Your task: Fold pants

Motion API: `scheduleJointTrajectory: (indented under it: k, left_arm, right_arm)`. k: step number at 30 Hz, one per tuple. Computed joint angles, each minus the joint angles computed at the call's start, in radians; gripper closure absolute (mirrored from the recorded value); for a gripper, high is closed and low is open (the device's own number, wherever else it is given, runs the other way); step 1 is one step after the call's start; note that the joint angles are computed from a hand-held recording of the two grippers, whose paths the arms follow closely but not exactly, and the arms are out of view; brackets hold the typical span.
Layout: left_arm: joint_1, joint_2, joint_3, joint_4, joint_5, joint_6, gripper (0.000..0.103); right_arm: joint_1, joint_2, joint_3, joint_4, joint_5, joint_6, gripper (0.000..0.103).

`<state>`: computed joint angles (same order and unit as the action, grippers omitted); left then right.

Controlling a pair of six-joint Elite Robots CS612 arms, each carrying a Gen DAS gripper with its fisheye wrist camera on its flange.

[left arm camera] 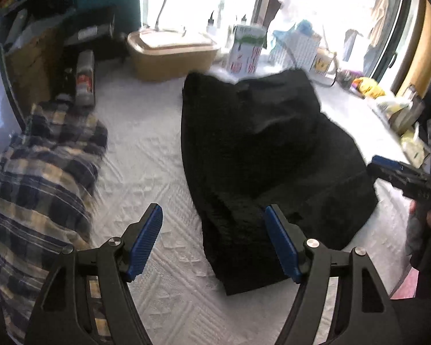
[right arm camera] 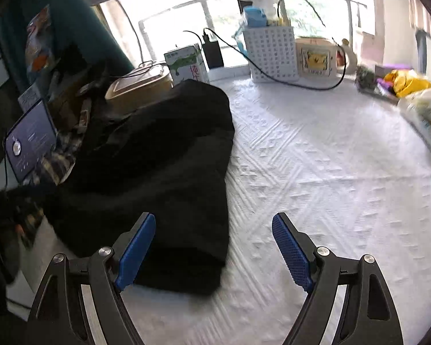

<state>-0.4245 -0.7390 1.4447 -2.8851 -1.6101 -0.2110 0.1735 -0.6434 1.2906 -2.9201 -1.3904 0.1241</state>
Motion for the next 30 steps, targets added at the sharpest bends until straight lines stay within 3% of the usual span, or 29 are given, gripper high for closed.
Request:
scheduleJointTrajectory:
  k: [1,2,6,8,13,16,18,20,22,26,30]
  left_arm:
    - [-0.001,0.003,-0.002,0.01,0.0,0.002,0.029]
    - [-0.002,0.004,0.0,0.011,0.005,0.004,0.029]
    - [0.007,0.005,0.019,-0.022,-0.016,-0.009,0.023]
    - [0.017,0.006,0.032,-0.047,-0.046,-0.032,0.021]
    - [0.016,-0.01,0.041,-0.038,-0.042,-0.019,0.021]
    - [0.019,-0.018,0.033,-0.074,-0.032,0.018,0.021]
    - [0.027,-0.011,0.01,-0.1,-0.033,0.046,0.021]
    - [0.035,0.005,-0.032,-0.099,-0.022,0.059,0.021]
    - [0.043,0.024,-0.073,-0.098,-0.03,0.069,0.021]
    - [0.056,0.08,-0.176,-0.076,-0.087,0.082,0.021]
    - [0.06,0.131,-0.262,-0.038,-0.132,0.092,0.021]
  right_arm:
    - [0.005,0.006,-0.012,0.017,-0.018,0.001,0.056]
    - [0.009,0.009,-0.018,0.037,-0.031,-0.002,0.06]
    - [0.029,-0.001,-0.003,0.057,-0.109,-0.099,0.061]
    - [0.029,-0.01,0.014,0.056,-0.109,-0.11,0.061]
    - [0.03,-0.032,0.047,0.073,-0.125,-0.142,0.061]
    - [0.016,-0.047,0.062,0.078,-0.081,-0.121,0.061]
    - [0.01,-0.05,0.061,0.052,-0.089,-0.12,0.059]
    - [0.007,-0.044,0.042,0.038,-0.108,-0.125,0.035]
    - [0.005,-0.032,0.01,0.027,-0.113,-0.129,0.024]
    - [0.005,0.007,-0.077,0.022,-0.108,-0.148,0.024]
    - [-0.004,0.069,-0.199,0.073,-0.058,-0.139,0.024]
